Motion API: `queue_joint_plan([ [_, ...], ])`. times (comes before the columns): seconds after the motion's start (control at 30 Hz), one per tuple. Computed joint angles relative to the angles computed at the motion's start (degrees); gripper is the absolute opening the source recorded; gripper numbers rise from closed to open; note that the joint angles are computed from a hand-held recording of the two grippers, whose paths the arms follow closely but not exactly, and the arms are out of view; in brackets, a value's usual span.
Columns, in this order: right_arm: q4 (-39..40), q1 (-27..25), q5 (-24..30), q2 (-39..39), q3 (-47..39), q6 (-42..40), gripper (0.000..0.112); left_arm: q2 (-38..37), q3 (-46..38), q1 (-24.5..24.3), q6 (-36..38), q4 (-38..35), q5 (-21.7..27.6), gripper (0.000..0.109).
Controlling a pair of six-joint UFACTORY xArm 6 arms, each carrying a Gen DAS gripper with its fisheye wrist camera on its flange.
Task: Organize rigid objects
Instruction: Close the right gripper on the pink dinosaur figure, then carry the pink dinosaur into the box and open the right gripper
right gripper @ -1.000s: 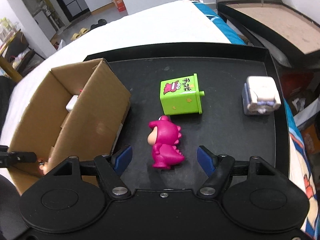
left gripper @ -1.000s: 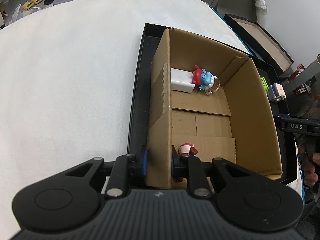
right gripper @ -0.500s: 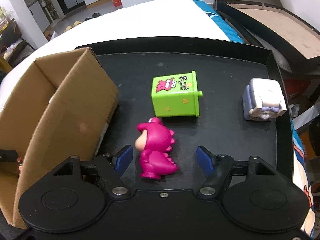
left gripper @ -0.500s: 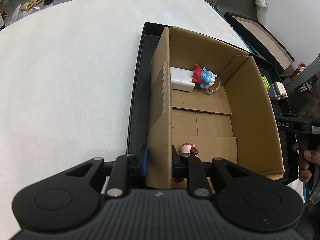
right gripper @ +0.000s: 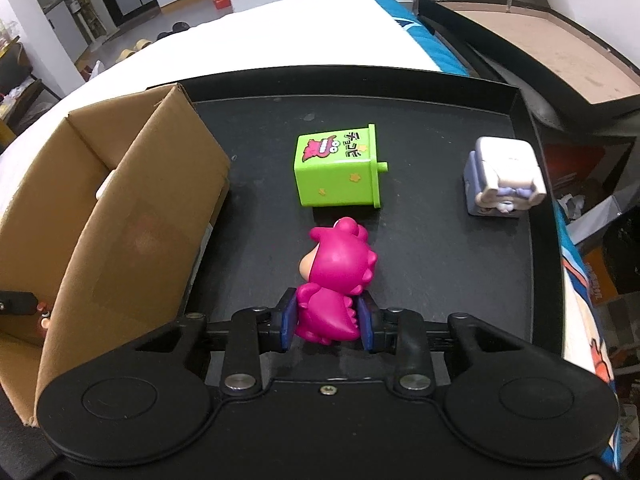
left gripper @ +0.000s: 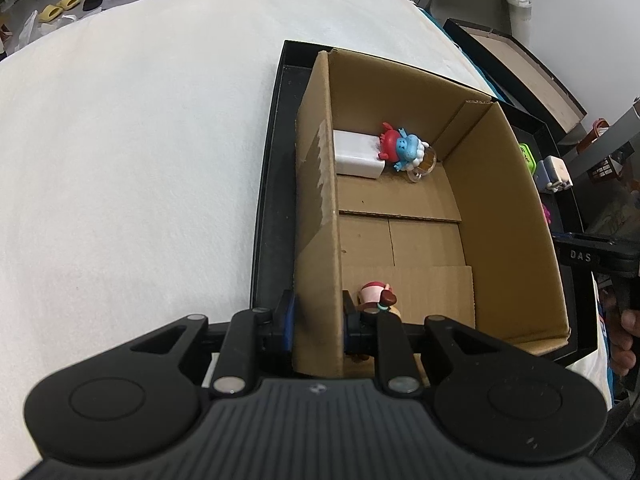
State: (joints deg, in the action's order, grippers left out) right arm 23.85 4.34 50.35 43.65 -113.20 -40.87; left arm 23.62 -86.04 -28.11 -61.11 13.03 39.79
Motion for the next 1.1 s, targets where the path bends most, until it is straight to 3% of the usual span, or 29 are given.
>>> queue_joint_plan([
  [1.1, -4.05, 0.16, -0.18, -9.03, 4.74, 2.71, 0.031, -1.48, 2.76, 0.6, 1.24, -1.12, -2.86, 0.02],
])
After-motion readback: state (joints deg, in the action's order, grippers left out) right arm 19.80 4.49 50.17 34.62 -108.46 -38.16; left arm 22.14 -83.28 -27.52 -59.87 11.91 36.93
